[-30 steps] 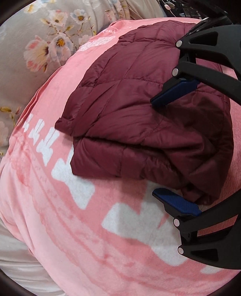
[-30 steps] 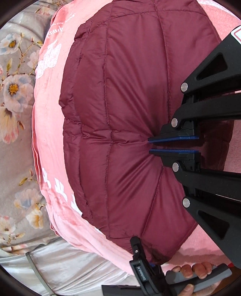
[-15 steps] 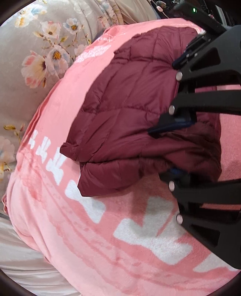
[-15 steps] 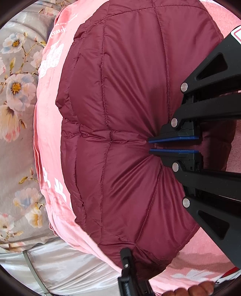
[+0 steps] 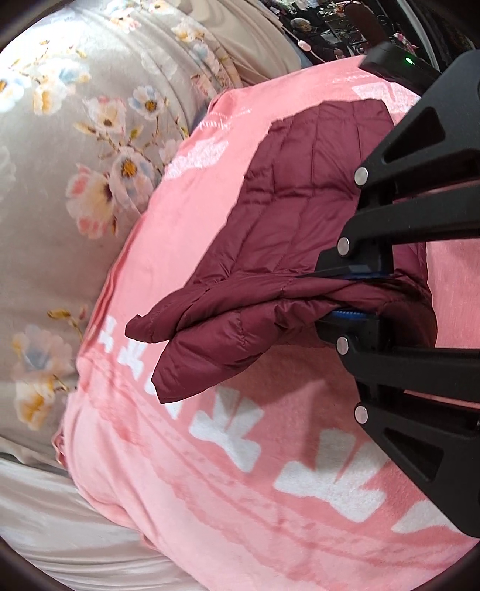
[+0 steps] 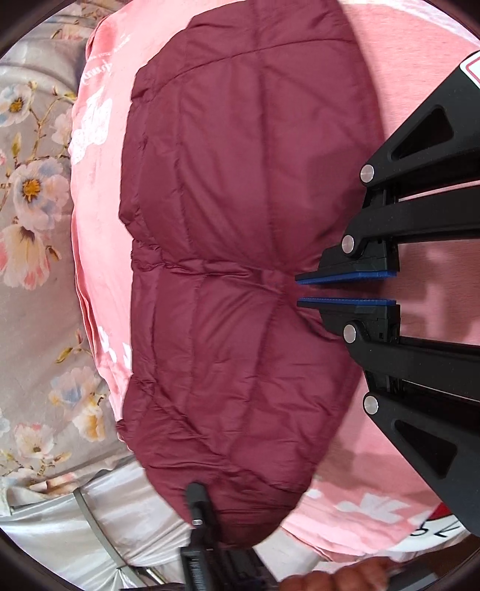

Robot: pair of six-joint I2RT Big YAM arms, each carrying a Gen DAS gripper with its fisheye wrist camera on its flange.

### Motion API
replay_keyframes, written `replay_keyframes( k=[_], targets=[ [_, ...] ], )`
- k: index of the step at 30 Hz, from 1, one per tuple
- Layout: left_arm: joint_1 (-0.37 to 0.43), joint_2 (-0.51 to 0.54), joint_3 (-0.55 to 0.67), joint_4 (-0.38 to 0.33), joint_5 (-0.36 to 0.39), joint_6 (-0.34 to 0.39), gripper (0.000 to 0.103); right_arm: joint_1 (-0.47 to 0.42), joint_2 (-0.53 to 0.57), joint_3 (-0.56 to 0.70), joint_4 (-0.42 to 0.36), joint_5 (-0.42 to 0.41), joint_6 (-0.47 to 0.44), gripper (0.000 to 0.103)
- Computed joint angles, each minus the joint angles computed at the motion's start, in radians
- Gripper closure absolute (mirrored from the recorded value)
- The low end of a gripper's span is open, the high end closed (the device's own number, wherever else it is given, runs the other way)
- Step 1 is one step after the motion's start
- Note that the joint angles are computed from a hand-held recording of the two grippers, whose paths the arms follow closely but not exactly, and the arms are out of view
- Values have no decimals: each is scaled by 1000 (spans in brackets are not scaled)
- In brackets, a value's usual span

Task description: Fold large clothes

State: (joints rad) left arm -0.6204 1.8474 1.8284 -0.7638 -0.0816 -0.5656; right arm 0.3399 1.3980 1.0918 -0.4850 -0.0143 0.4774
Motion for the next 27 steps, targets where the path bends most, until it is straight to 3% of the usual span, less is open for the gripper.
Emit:
replay_keyframes(
  k=[13, 22, 27],
  targets=[
    [-73, -9, 63, 15, -21, 87, 93, -10, 22, -44, 62, -53, 25, 92],
    [-134, 60, 204, -17, 3, 162, 93, -10, 24, -72, 116, -60, 30, 93],
    [-168, 151, 354, -76, 23, 188, 93, -25, -2, -100, 150, -93, 42, 93]
  ],
)
